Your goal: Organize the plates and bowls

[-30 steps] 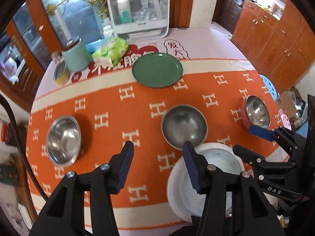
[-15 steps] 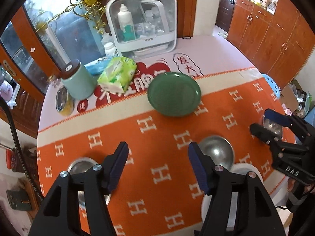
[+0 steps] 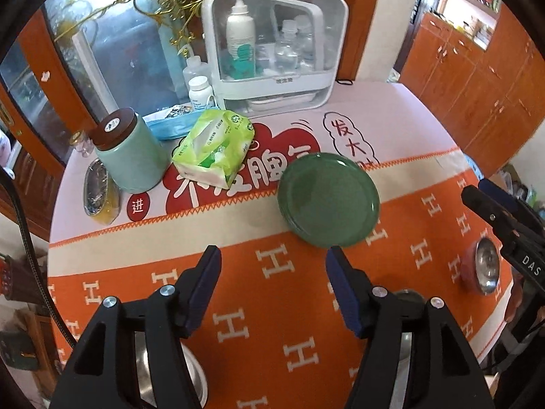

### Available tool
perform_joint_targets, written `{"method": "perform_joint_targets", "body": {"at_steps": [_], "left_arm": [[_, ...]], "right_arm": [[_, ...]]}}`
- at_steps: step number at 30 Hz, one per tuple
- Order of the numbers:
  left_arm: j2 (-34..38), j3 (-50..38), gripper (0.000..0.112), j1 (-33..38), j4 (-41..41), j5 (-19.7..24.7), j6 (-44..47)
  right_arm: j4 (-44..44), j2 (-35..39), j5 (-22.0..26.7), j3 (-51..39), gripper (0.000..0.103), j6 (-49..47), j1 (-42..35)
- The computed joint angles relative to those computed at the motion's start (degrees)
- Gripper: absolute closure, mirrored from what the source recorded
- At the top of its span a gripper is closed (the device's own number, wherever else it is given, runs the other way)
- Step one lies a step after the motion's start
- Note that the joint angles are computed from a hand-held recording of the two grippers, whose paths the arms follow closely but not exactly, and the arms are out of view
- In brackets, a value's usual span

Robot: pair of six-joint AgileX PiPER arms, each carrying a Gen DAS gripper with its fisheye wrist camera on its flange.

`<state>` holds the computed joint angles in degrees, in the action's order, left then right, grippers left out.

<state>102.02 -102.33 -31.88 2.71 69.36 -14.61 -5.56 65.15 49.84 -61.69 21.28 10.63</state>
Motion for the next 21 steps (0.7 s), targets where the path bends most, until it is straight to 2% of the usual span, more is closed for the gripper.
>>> {"method": "perform_joint_targets", "body": {"at_steps": [7,10,21], "left_arm": [[2.86,2.42,0.050,2.54,-4.54,-6.79,3.39],[5.52,1.72,0.050,2.96,-5.89,-7.36,3.96],[15.85,-0.74,0.050,4.04,-11.01,-10.81,3.65]], "right_arm": [[2.60,2.72,-7.84,3.81,0.039,0.25,-2.53],[4.88,4.50,-10.79,5.48,0.039,-1.30,-4.24],[24.04,12.61,-19.88,11.54,0.039,-17.54,-12.21]]}}
